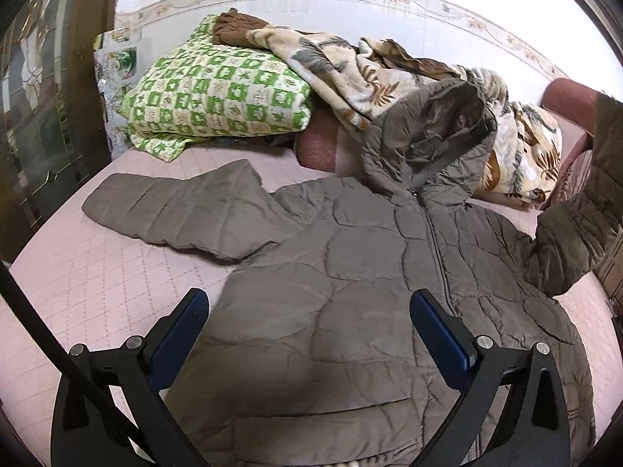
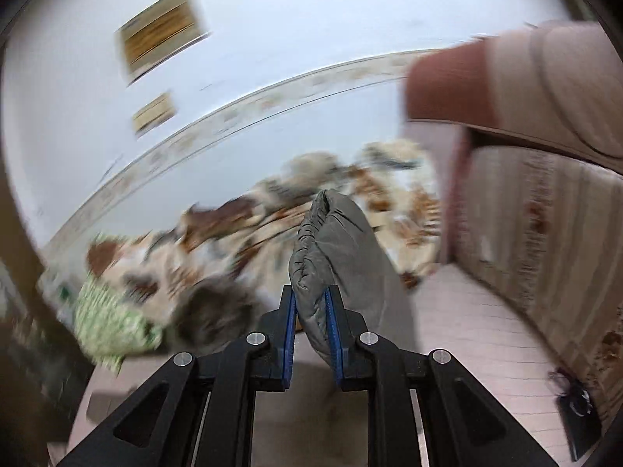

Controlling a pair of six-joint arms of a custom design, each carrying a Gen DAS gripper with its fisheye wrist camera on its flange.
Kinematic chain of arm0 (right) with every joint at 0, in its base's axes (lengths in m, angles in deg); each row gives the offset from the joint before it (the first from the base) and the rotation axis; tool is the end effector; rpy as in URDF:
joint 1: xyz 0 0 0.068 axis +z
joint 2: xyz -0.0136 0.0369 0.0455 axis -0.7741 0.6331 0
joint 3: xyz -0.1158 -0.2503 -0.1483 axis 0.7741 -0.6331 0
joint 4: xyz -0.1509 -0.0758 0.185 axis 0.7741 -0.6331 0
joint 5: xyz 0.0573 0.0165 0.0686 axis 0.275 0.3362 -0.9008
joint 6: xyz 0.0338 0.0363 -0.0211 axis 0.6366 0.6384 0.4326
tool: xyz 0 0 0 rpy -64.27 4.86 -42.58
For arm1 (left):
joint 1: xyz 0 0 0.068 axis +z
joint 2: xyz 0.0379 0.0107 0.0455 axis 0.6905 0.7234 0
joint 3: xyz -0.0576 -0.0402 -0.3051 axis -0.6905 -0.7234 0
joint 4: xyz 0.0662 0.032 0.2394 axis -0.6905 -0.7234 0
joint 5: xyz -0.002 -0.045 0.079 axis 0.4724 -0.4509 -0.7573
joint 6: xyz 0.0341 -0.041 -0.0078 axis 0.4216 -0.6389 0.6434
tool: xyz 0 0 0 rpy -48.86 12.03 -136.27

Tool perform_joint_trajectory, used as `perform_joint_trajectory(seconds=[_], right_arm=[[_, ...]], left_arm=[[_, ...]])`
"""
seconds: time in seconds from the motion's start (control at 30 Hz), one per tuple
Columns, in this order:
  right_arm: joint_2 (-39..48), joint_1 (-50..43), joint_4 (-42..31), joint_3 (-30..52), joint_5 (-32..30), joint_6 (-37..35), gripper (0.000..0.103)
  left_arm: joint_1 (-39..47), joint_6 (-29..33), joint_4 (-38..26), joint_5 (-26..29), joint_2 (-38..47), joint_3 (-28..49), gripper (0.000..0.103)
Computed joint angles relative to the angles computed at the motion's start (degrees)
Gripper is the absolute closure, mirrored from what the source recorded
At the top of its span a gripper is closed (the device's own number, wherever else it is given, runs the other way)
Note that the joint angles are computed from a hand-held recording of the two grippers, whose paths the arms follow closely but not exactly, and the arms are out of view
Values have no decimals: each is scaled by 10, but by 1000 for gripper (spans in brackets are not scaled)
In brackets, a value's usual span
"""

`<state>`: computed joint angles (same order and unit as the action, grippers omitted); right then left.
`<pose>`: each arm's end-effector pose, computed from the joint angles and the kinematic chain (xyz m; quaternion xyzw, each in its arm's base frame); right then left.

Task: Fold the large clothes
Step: 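Lift the sleeve with the right tool and fold it across the jacket body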

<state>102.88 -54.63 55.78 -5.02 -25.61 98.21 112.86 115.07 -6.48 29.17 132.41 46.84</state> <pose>0.2547 -0.0050 0.4491 0.0165 0.8413 0.1839 0.5081 0.0595 0.0933 0.2430 -0.1750 0.8789 0.0432 0.4416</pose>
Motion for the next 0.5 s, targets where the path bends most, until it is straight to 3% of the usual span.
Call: perform_joint_trajectory(seconds=[0.13,0.3,0.5], right_arm=[[-14,190,10,-25,104,19,86],[28,390,59,-60,215,38,87],[133,526,155,-126,254,89,87]], left_arm=[[76,59,-26,44,36,17,0],[138,103,-41,72,81,37,0],[162,103,-28,63,111,44,0]])
